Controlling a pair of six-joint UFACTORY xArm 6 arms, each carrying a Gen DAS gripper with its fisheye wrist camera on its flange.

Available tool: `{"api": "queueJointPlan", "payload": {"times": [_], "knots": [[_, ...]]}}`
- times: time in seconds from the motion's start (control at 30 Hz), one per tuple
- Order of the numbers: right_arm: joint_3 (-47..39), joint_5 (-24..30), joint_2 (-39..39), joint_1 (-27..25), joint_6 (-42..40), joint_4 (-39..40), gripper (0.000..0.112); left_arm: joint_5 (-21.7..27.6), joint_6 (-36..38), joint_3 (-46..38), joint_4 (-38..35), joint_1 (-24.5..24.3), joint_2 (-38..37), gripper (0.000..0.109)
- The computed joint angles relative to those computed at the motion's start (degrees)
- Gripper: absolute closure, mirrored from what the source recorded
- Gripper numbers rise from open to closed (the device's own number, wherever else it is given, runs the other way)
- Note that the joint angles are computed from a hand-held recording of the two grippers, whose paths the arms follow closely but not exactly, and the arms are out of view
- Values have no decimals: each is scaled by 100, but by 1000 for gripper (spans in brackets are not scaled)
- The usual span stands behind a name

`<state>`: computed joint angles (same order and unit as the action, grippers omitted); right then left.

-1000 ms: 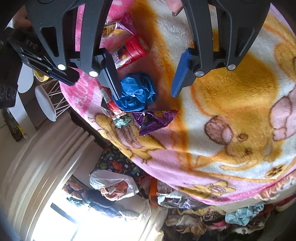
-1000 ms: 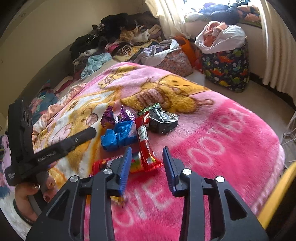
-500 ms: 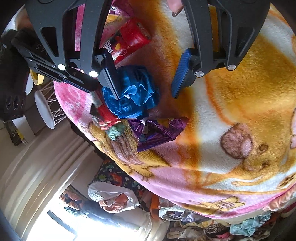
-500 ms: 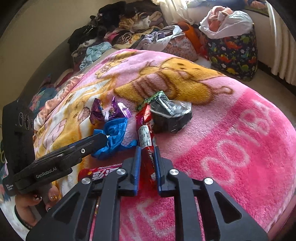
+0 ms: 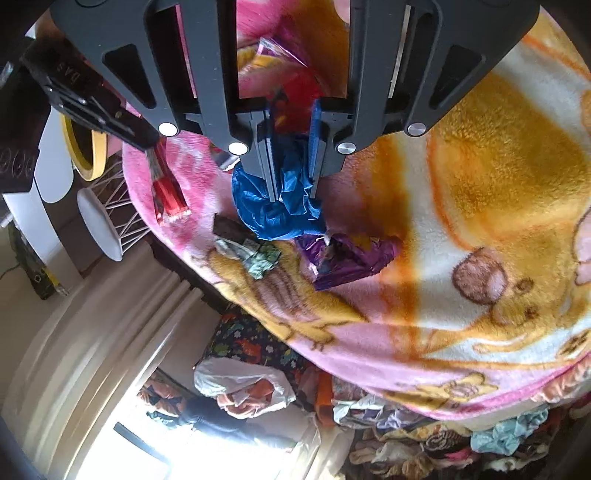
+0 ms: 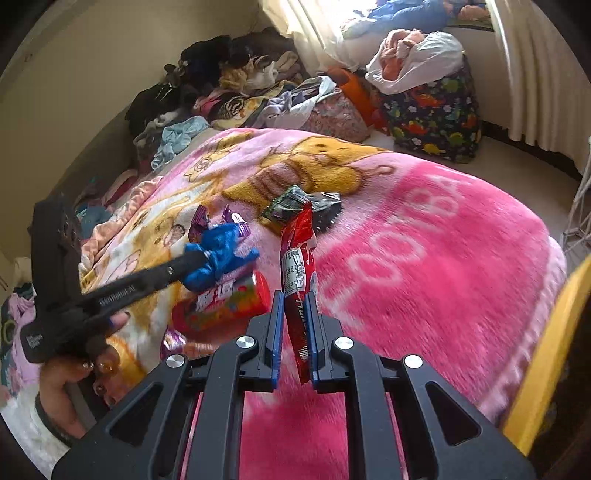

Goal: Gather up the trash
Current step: 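Grasp the blue wrapper with the left tool while the right tool grasps the red candy stick, then carry the blue wrapper with the left tool while the right tool carries the red stick over the bin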

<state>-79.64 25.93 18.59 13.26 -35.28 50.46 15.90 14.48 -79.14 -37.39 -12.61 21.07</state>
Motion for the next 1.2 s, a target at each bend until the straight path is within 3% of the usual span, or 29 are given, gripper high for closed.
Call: {"api": "queueJointPlan", "payload": {"times": [0.43,1.2], "knots": [[654,-158,-702,17,-397,358,101,-341,2,506,172,-274,-632,100],[1439,-430,-1656,-160,-898,867,101,-618,174,881,357,-775,-1115,100]]}}
